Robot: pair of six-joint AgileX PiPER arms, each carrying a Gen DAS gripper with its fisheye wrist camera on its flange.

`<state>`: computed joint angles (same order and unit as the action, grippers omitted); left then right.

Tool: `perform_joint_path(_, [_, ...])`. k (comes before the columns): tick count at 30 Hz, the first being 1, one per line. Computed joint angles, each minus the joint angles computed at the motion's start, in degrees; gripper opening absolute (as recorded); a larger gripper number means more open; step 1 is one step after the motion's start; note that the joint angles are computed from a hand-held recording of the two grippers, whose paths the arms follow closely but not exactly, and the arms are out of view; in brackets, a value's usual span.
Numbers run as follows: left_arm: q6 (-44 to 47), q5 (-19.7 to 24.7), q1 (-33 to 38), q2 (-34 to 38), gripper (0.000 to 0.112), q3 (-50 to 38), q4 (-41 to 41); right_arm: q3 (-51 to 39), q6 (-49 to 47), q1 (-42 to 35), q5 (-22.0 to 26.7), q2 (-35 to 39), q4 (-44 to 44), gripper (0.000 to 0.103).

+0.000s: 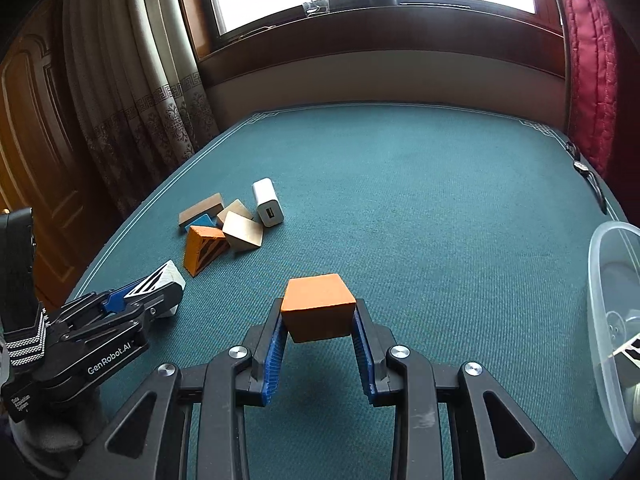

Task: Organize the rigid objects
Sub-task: 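Carry the orange block into the clear basin and open the right gripper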

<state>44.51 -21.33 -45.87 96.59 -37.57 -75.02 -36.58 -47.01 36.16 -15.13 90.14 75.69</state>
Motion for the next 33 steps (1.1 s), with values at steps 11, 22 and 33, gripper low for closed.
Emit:
perform_joint_path(11, [6.58, -1.22, -5.23, -0.22, 0.036, -2.15, -6.14, 8.26, -6.5, -3.45, -2.34, -10.2, 7.52, 0.033])
perform_joint_path(22, [9.92, -1.7, -8.07, -0.07, 0.03, -3.78, -9.57, 15.11, -21.74, -13.25, -5.0, -22.8, 21.06, 0.033])
perform_joint_path(33, [10.48, -1.38, -7.98, 0.5, 0.03, -3.85, -11.09, 19.36, -19.99, -38.62, -0.87, -27.64, 14.03, 0.038])
